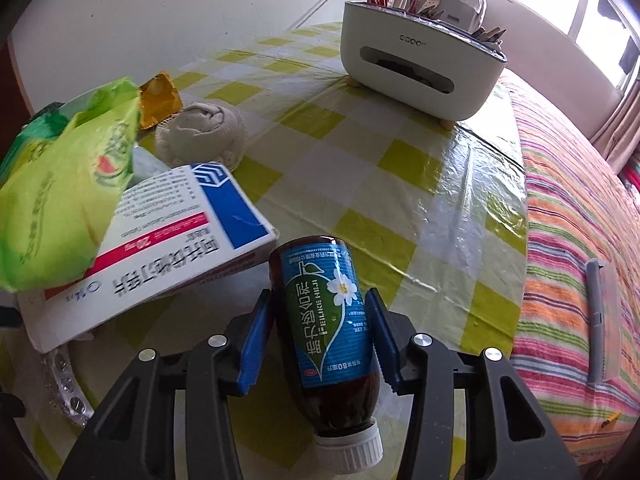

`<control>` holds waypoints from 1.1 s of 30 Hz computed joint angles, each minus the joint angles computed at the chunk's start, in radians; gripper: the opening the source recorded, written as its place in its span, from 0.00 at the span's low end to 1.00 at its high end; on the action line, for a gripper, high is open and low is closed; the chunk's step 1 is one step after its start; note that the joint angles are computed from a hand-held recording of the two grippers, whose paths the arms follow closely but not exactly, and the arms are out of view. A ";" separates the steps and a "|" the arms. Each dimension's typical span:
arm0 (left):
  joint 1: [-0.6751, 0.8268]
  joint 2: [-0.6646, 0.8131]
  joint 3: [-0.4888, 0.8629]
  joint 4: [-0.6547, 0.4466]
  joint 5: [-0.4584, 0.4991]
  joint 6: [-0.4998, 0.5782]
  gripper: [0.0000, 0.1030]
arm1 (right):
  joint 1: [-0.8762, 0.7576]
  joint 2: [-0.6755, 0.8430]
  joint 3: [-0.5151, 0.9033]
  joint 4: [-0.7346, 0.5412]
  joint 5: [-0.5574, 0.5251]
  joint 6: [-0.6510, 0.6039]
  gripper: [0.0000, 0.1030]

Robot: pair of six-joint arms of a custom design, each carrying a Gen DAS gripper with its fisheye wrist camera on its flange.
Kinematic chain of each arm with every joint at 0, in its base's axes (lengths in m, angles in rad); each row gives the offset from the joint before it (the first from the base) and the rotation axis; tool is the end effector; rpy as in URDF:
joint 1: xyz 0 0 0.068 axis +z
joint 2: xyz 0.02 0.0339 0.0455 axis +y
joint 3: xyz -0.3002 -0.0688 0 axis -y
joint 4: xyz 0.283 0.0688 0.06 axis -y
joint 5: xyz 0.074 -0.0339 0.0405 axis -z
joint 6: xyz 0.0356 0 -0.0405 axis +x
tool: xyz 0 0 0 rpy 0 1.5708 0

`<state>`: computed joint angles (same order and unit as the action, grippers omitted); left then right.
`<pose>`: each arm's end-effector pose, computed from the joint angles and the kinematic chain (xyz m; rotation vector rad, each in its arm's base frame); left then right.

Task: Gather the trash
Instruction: 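Grasp the blue-labelled medicine bottle with the right gripper while the left gripper grasps the silver blister pack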

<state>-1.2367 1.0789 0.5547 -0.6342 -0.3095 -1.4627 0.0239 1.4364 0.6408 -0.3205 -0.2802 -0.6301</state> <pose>0.0747 -0.1821 0.1895 -0.3943 2.6885 -0.4613 0.2679 0.0163 0.1536 -0.9231 2.4553 0.1718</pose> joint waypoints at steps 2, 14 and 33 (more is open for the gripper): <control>-0.005 0.032 -0.001 0.028 0.011 -0.081 0.94 | -0.019 -0.020 -0.016 -0.003 -0.029 0.000 0.43; 0.019 0.201 0.108 -0.018 0.005 -0.206 0.72 | -0.198 -0.180 -0.094 -0.132 -0.283 -0.064 0.43; -0.220 0.180 0.081 0.013 -0.167 -0.276 0.29 | -0.799 -0.449 -0.190 -0.627 -0.618 -0.523 0.42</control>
